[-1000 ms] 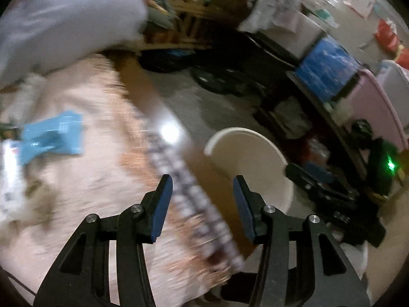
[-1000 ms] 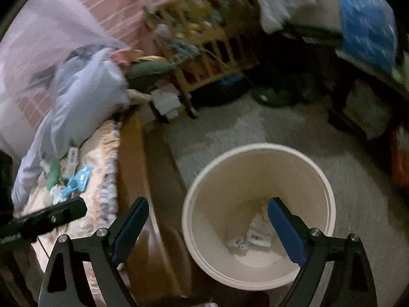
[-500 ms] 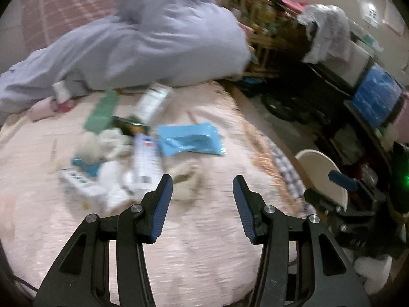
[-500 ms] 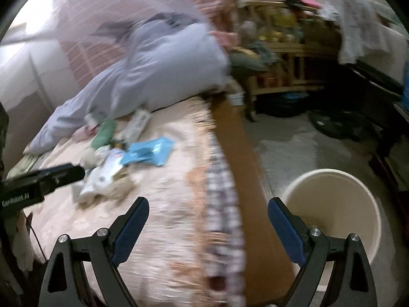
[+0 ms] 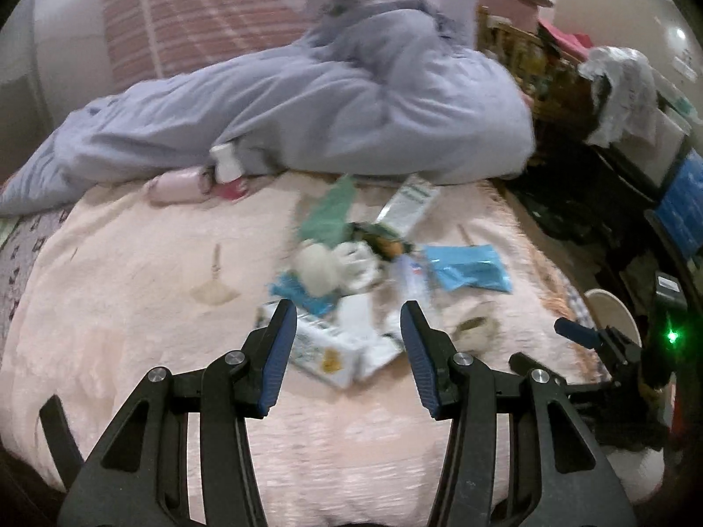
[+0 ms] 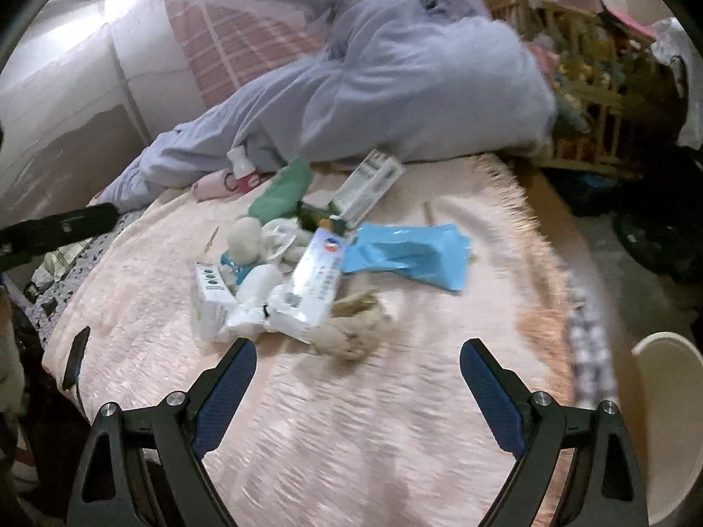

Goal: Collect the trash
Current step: 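Grasp the crumpled beige cloth with the right gripper while the left gripper grasps the milk carton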

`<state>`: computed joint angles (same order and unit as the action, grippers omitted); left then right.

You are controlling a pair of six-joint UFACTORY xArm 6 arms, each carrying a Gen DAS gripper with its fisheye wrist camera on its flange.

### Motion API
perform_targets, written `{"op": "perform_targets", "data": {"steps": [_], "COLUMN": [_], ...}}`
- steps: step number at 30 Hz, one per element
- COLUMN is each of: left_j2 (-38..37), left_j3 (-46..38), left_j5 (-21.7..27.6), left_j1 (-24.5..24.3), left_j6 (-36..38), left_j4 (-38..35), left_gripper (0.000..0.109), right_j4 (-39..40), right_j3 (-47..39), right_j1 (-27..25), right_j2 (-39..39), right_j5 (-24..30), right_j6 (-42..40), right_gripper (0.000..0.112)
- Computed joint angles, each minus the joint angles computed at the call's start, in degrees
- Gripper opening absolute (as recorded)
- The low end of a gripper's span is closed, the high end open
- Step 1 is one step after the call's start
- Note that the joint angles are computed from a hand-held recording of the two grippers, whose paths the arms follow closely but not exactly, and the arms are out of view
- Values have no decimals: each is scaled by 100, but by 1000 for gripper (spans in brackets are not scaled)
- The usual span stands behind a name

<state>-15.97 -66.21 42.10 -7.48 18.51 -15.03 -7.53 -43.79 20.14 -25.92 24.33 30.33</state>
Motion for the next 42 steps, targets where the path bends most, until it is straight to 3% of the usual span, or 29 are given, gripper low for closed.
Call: {"op": "perform_targets", "data": {"steps": [4, 8, 20, 24, 31, 33, 34, 35, 38, 42], "left_j2": [233, 543, 1638, 1730, 2124, 2116, 2114, 2093, 1906, 1592], "left_j3": [13, 77, -223, -126, -343, -304, -307, -308, -191, -72], "left_j5": [163, 155, 152, -53, 191, 132, 165, 243, 285, 383], "left_j1": [336, 453, 538, 569, 492, 473, 489, 529, 622, 677], "left_j6": [27, -72, -320, -215, -409, -338, -303, -283, -195, -131], "left_j4": [-332, -637, -2040, -2563, -2866, -2955, -2980, -2992, -2979, -2735], "left_gripper": [48, 48, 48, 61, 62, 62, 62, 61, 54, 51], "right_j4": [-143, 62, 687, 868, 926, 711, 702, 856, 1050, 1250], "right_j3": [-341, -571, -812, -836, -1051, -1094, -1083, -1035, -872, -583], "right_j1": [55, 3, -114, -135, -139, -131, -132, -132, -147, -135], "right_j2": [569, 999, 1580, 1677, 1979, 2019, 2006, 1966, 1778, 1356], "right_j5": [30, 34, -117, -192, -229, -157, -149, -180, -213, -284], "right_j6": [176, -1, -539, -702, -776, -619, -611, -719, -852, -1021], "right_gripper": [80, 77, 77, 77, 77, 67, 50, 45, 38, 37]}}
